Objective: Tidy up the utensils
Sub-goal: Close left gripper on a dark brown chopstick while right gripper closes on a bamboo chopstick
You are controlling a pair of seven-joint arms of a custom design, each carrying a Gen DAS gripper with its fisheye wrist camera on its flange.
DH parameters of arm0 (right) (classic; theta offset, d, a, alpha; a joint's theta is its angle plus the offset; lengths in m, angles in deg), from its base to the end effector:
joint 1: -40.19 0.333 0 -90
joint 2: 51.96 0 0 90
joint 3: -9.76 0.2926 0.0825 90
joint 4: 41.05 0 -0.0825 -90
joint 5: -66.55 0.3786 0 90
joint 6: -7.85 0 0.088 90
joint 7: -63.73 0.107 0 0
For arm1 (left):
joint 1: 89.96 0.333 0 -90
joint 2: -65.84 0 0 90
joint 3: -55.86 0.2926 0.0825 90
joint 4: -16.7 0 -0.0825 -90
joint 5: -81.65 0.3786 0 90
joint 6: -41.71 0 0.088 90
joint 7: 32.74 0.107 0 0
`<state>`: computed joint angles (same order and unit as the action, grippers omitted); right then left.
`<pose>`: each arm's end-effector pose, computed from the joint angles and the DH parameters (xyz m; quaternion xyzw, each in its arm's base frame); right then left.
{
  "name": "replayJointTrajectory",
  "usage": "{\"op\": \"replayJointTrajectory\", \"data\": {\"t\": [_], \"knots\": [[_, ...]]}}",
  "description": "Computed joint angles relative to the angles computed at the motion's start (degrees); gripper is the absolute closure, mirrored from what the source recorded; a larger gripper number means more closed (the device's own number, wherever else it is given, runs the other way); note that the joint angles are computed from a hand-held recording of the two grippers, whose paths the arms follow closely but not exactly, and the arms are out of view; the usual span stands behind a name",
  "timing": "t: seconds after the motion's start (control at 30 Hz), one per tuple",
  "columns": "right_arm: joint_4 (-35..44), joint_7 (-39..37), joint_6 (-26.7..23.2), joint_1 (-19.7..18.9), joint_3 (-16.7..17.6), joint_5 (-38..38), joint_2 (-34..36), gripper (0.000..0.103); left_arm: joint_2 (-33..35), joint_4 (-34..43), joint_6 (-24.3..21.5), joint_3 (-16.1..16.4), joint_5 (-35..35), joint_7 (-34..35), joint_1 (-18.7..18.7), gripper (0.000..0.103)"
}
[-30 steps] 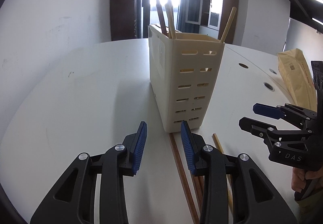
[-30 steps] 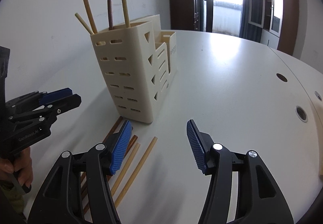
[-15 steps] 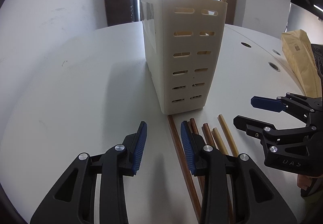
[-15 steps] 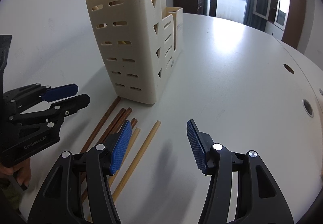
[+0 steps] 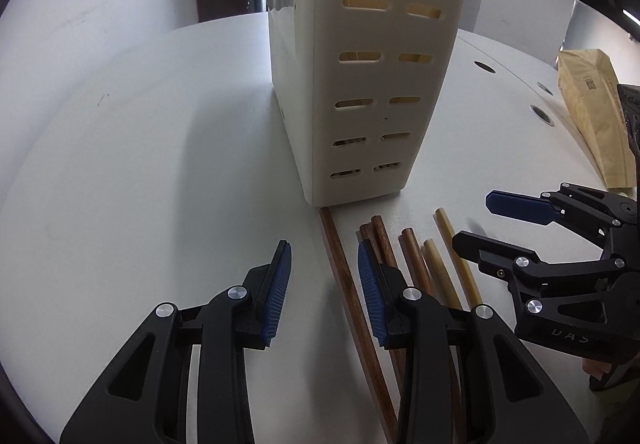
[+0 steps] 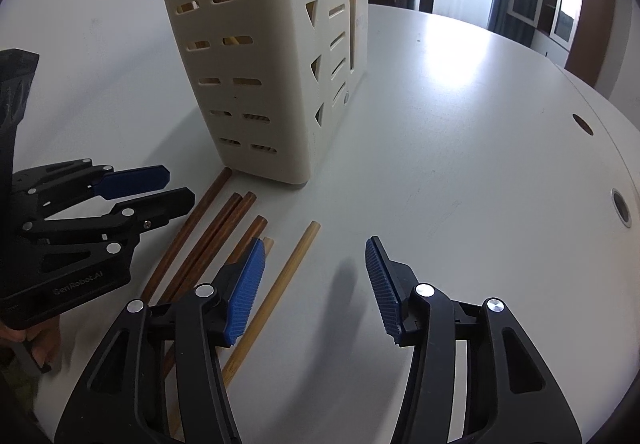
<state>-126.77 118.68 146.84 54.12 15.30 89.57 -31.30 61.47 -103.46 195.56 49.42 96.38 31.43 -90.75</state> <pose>0.6615 0.2245 0.5087 -0.8573 0.3952 -0.1079 0.3119 0.5659 -0.0813 0.5093 -0.7077 0.6213 -0.2384 0.2373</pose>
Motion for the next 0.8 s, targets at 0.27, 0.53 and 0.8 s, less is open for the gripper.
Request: {"op": "replayJointTrajectory", "data": {"t": [0.27,0.53,0.8], "knots": [[3.32,1.38,-2.05,0.47,-0.29,-1.91,2.22,0.061,2.05,1.83,-1.44,-0.12,0.51,0.23,-0.03,0.069],[2.06,2.00,-0.89,1.32,-0.33,-3.49,2.22,0.065,3.86,3.74,-3.29,-0.40,3.81,-1.42,-0.29,0.076],[-2.29,1.70,0.52,1.59,-0.40,-4.41,-0.68,0.078,4.62,5.15,-4.98,-0.50,4.01,0.84,-0.66,0.092]]}}
